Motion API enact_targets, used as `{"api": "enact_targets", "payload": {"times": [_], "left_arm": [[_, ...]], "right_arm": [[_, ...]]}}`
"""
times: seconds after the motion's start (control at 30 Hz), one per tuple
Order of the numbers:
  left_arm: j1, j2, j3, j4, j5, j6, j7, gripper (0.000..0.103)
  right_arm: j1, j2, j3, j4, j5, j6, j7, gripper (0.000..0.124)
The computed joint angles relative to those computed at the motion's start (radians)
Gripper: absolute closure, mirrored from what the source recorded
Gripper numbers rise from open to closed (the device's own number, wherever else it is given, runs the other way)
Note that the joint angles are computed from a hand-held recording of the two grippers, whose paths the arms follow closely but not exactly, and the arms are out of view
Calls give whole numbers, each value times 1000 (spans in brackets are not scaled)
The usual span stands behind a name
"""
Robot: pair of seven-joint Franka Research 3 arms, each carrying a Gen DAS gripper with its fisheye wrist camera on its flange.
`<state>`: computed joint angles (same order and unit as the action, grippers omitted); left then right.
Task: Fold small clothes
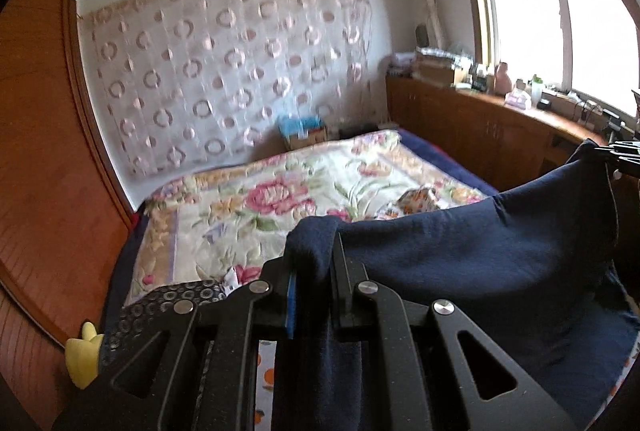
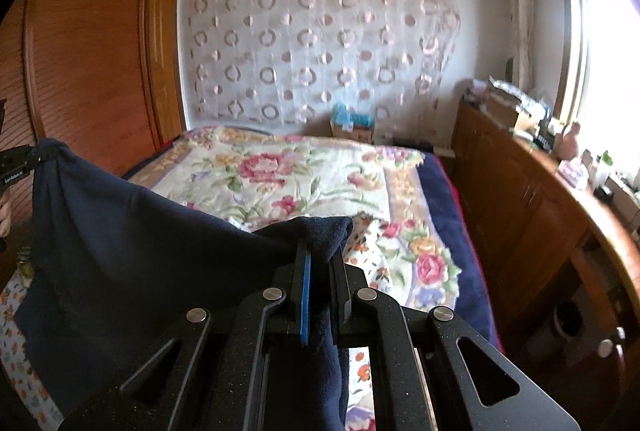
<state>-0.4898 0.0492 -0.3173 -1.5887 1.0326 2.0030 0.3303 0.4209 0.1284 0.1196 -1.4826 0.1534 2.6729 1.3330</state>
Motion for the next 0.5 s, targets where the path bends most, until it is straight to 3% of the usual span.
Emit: {"api": "enact_targets", "payload": {"times": [0.13,0.27,0.5], "left_arm": [[24,31,20,-5,-62,41,22,90],[30,66,35,6,-103,57,43,90],[32,108,62,35,-133,64,76,86]], "right_arm": [[2,131,-11,188,-14,-129,20,117],[1,196,-20,282,-7,-213,24,117],[12,215,-33,331,-22,-285,52,117]]}}
